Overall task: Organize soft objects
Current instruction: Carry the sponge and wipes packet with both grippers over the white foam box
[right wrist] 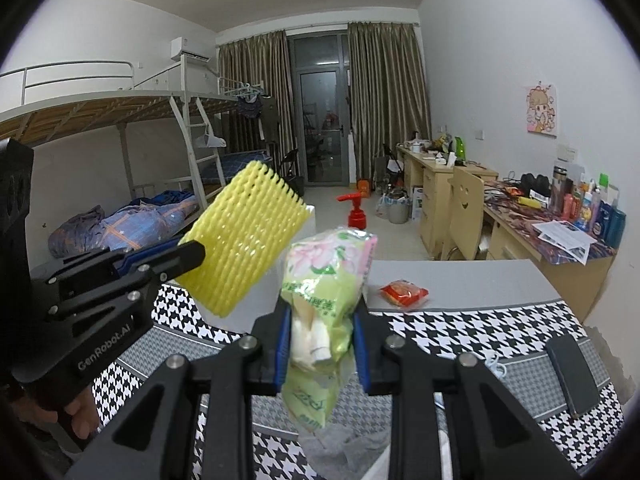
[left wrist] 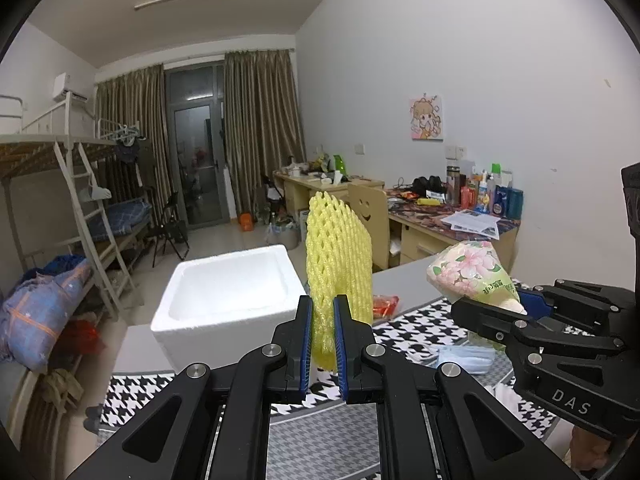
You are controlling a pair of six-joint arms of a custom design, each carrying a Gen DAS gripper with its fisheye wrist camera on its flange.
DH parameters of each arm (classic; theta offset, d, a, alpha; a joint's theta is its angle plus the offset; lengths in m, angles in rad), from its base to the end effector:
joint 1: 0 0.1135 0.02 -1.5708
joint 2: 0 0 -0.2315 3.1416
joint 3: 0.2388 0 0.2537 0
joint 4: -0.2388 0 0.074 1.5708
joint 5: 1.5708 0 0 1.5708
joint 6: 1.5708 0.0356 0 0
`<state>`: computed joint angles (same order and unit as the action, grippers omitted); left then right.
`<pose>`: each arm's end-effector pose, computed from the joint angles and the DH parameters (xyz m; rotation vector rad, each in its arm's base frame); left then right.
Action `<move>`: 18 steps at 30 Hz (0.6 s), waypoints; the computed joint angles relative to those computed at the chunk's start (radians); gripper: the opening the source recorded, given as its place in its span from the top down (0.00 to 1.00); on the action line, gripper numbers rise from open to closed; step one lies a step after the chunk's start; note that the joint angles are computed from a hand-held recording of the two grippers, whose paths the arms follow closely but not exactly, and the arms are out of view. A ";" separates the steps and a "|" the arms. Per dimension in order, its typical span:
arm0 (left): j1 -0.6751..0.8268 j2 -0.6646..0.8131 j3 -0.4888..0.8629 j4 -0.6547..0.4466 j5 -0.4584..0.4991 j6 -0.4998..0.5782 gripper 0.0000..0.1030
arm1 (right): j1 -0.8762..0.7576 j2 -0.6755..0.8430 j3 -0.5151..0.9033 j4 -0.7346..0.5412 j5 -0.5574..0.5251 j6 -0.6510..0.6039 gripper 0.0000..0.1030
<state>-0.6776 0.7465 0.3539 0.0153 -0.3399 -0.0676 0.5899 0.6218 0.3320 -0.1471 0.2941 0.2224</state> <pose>0.1639 -0.1166 0.1922 0.3623 1.8948 -0.1676 0.1579 0.0933 0.1897 -0.1787 1.9870 0.2293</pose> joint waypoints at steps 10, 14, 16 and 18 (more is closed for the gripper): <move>0.074 0.037 0.040 0.022 0.040 0.013 0.89 | -0.010 0.121 0.090 0.035 -0.022 -0.020 0.69; 0.104 0.044 0.050 0.030 0.057 0.016 0.89 | -0.008 0.170 0.126 0.041 -0.018 -0.021 0.69; 0.120 0.050 0.057 0.030 0.067 0.022 0.89 | -0.010 0.196 0.148 0.040 -0.029 -0.021 0.69; 0.127 0.054 0.063 0.030 0.067 0.020 0.89 | -0.009 0.225 0.172 0.042 -0.039 -0.023 0.69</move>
<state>-0.5509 0.8003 0.4167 0.0457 -0.2731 -0.0477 0.5807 0.8465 0.5042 -0.1047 0.2553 0.1995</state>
